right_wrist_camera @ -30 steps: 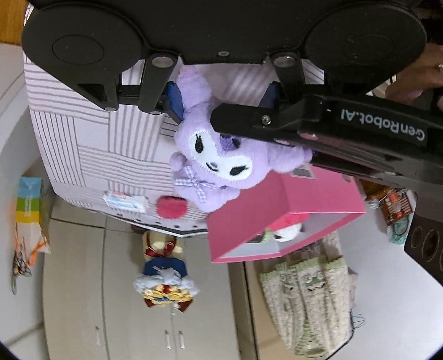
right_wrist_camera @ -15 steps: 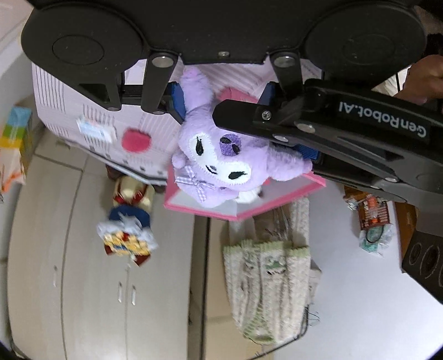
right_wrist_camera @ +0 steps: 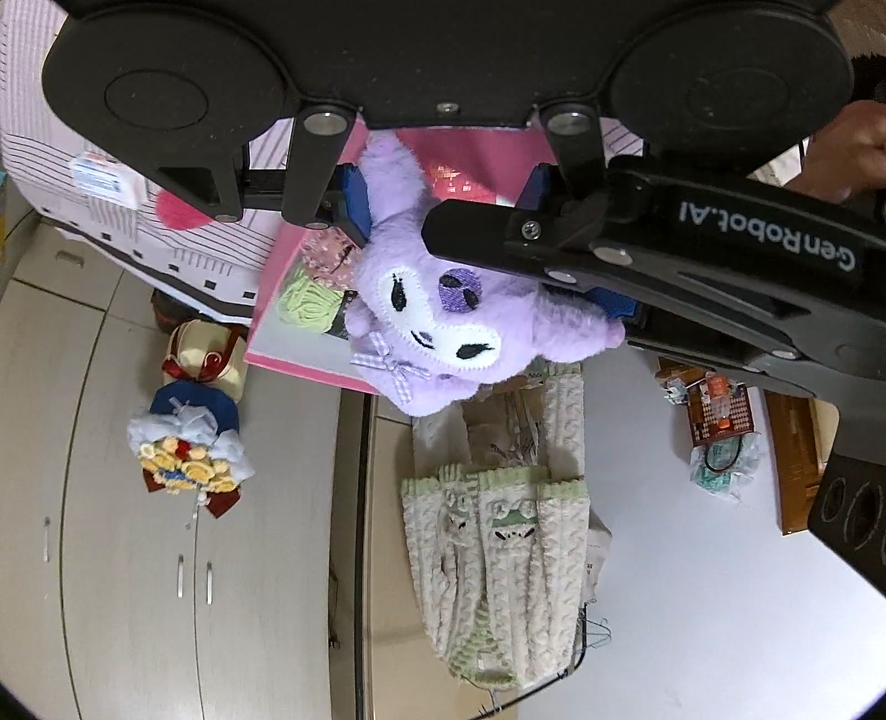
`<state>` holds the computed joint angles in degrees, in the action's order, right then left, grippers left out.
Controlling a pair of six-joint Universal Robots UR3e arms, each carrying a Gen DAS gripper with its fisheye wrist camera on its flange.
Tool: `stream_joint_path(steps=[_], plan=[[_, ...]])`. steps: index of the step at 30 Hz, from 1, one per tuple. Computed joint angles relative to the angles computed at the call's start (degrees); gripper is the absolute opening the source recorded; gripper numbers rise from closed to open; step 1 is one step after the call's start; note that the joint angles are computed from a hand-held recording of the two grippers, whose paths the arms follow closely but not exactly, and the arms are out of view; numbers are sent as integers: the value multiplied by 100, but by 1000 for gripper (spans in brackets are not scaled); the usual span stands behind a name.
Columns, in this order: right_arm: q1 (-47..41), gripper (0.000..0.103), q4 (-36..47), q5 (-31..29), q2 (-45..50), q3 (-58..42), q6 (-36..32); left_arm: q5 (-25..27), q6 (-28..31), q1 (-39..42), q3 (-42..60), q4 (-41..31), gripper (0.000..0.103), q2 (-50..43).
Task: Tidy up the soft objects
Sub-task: 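Carry the purple plush with the left gripper over the pink box, then open the left gripper to drop the plush into the box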
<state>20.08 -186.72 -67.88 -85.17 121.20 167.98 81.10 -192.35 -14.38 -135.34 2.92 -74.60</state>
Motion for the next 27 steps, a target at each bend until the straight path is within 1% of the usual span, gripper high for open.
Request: stream_joint_path(steps=[2,8,10,15,19,23,25,27], plan=[[83,57,122,-108,302,-367,48,-351,97,357,54,-87,42,-71],[237,57,744,-443,978,-1407,-27,-1020,348,972,436,-280,42,-577],[277,57,1009,-566,1150,-1728,-76,-1191,439,1114,556,-275,42,-776],[351,56,1642,-831,1583,-2563,-262,-1628,455,1467,910,-395,42,-1269],[464,54,2065,-1127,1994,-3219,-415,-1568,435,1485,1290,-493,42,-1697],[557,54,2544,-1329,2390,-3869,-501,-1212,301,1328,1711,-720,42,-2026],[585,54,2626,-1404,2490,-4014,-509,-1209,304,1331,1776,-783,42,-2067],[659,54,2528,-1636,2525,-4015,-538,-1181,267,1341,1808,-890,42,-2069]])
